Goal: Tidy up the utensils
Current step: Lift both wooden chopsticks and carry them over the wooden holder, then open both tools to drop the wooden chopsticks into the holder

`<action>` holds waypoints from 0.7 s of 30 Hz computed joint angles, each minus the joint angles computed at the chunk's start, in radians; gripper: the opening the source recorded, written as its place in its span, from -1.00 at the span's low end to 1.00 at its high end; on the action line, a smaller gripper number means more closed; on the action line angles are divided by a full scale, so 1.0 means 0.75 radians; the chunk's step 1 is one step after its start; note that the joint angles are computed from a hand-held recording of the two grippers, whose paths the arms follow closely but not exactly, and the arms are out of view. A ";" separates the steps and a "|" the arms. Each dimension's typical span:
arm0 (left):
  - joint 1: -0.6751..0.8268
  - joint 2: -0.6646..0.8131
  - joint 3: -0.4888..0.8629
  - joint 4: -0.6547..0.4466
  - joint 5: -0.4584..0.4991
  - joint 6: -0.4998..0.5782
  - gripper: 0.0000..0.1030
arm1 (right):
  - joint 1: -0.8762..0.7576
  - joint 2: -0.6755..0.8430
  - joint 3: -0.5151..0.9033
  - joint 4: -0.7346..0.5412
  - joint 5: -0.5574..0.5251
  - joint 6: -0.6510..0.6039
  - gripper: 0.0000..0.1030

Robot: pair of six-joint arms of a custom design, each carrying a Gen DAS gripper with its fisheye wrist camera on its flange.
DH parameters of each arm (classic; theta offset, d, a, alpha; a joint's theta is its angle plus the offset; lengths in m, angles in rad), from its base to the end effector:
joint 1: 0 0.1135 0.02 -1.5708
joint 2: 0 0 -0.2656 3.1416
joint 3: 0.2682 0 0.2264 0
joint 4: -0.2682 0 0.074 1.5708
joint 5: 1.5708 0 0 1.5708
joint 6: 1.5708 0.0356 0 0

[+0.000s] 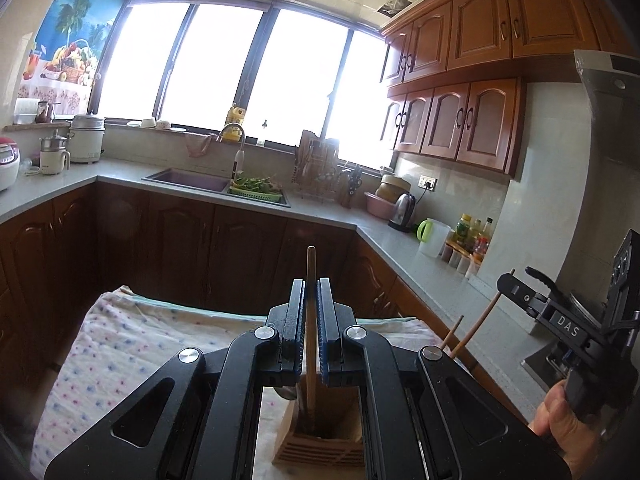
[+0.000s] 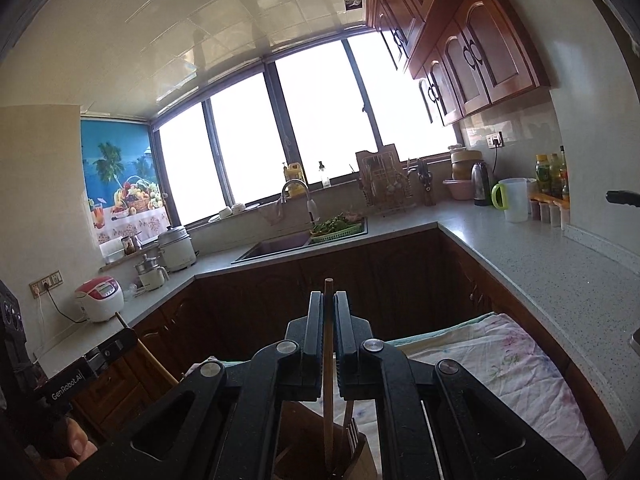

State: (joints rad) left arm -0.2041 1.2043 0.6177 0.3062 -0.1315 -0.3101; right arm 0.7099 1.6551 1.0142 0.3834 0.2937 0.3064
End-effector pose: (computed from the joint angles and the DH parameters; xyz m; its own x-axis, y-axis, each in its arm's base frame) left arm 0.2407 -0.0451 0.2603 -0.2817 -0.2506 -0.9262 -0.0088 0.9659 -0.2587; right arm 0.2780 0.2253 0.2682 -0.3083 0.1158 -0.9442 -0.3341 0.9162 0.2214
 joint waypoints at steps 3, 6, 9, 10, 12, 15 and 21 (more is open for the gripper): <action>-0.005 0.064 -0.042 0.058 0.004 -0.024 -0.92 | -0.006 0.031 -0.038 0.033 -0.012 0.022 -0.91; -0.017 0.111 -0.068 0.088 -0.001 -0.040 -0.91 | -0.016 0.061 -0.046 0.027 -0.035 0.049 -0.91; -0.024 0.147 -0.080 0.099 0.002 -0.047 -0.91 | -0.022 0.086 -0.042 0.007 -0.056 0.059 -0.91; -0.025 0.161 -0.083 0.103 0.003 -0.050 -0.91 | -0.022 0.096 -0.039 -0.001 -0.064 0.062 -0.91; -0.027 0.175 -0.102 0.133 -0.007 -0.057 -0.91 | -0.022 0.112 -0.033 -0.021 -0.078 0.068 -0.91; -0.017 0.170 -0.093 0.111 0.006 -0.065 -0.91 | -0.018 0.110 -0.045 -0.008 -0.068 0.065 -0.91; -0.003 0.172 -0.077 0.081 0.023 -0.071 -0.90 | -0.021 0.114 -0.028 -0.029 -0.070 0.070 -0.90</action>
